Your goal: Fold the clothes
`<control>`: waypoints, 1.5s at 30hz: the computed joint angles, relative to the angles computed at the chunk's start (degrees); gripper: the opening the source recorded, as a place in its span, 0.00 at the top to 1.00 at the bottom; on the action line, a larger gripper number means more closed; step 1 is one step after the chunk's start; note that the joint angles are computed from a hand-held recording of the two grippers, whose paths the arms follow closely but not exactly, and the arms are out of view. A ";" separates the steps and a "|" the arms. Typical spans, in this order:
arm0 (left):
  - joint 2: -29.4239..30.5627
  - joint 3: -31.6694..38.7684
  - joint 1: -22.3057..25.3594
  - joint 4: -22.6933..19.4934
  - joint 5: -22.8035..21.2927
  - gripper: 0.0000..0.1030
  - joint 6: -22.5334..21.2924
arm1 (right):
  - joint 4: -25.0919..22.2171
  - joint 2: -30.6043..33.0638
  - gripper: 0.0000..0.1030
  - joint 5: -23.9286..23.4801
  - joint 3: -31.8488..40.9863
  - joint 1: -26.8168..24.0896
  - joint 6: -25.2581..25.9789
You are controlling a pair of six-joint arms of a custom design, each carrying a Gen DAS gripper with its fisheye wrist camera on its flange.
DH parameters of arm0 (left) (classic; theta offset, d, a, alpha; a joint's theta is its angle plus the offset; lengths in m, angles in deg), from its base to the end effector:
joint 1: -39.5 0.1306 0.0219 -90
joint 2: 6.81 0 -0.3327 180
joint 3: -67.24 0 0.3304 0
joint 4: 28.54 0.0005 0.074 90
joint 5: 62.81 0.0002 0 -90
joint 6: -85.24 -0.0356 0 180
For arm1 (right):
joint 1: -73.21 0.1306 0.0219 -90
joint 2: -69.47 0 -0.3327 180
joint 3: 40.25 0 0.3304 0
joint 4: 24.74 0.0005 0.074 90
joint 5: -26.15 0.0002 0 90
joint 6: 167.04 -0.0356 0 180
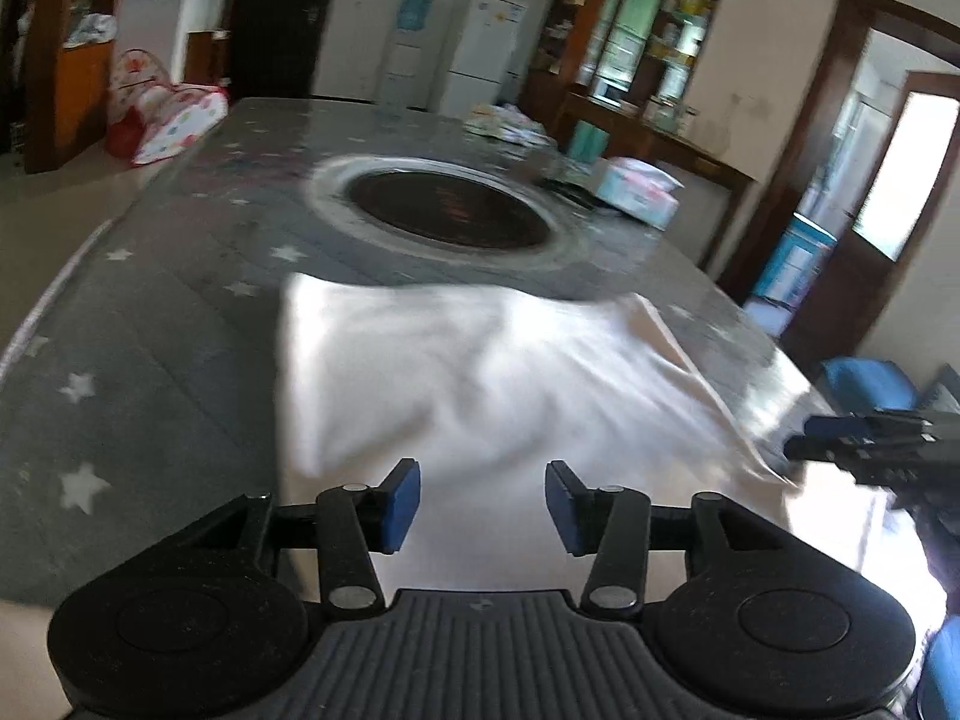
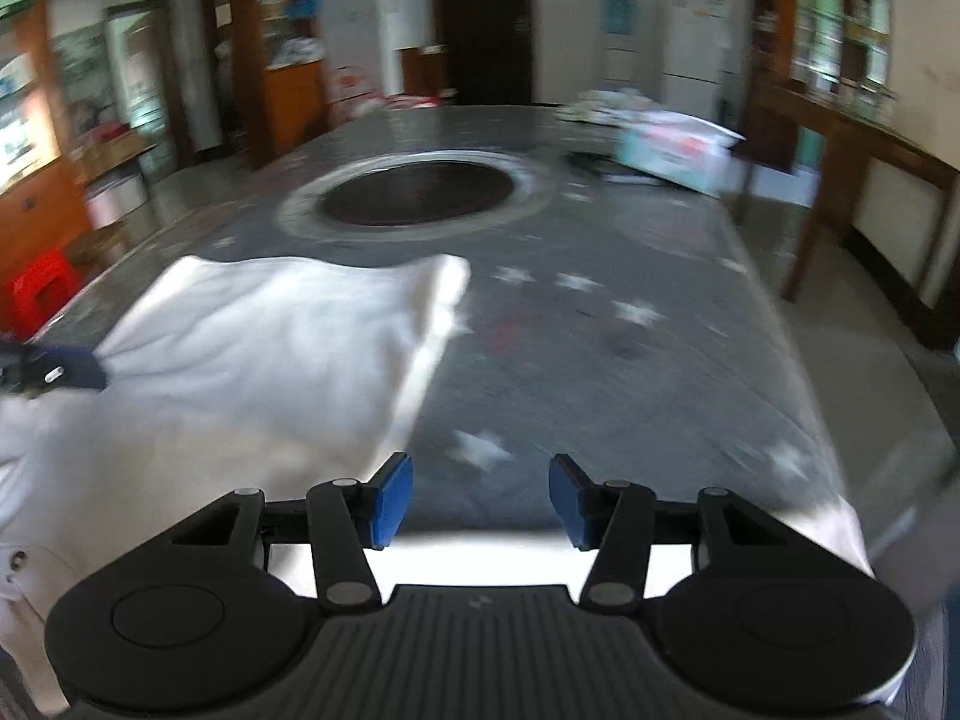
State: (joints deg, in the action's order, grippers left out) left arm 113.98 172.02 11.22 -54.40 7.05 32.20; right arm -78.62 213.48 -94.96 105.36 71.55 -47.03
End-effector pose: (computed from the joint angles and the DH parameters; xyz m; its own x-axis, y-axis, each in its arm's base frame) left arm 0.5248 -0.2690 0.2534 -0.6014 -0.3175 -0.7332 -0.1784 0.9479 -0.2641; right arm 0.6854 -0.0020 0.2526 -0.5390 -0.4128 -0.7342 -0.6476 0.7605 0.0479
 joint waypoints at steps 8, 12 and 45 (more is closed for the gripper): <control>1.80 2.83 -4.61 -0.63 0.63 0.42 -1.47 | 10.18 -3.05 0.50 7.61 -8.11 -4.99 -7.70; 2.99 5.09 -6.10 -2.27 -0.04 0.39 -3.26 | 12.01 -1.70 0.50 9.86 -6.63 -6.71 -10.89; 15.58 22.79 -11.67 -9.48 -1.49 0.34 -13.45 | 10.73 -7.61 0.90 -8.81 -6.13 -8.63 -14.44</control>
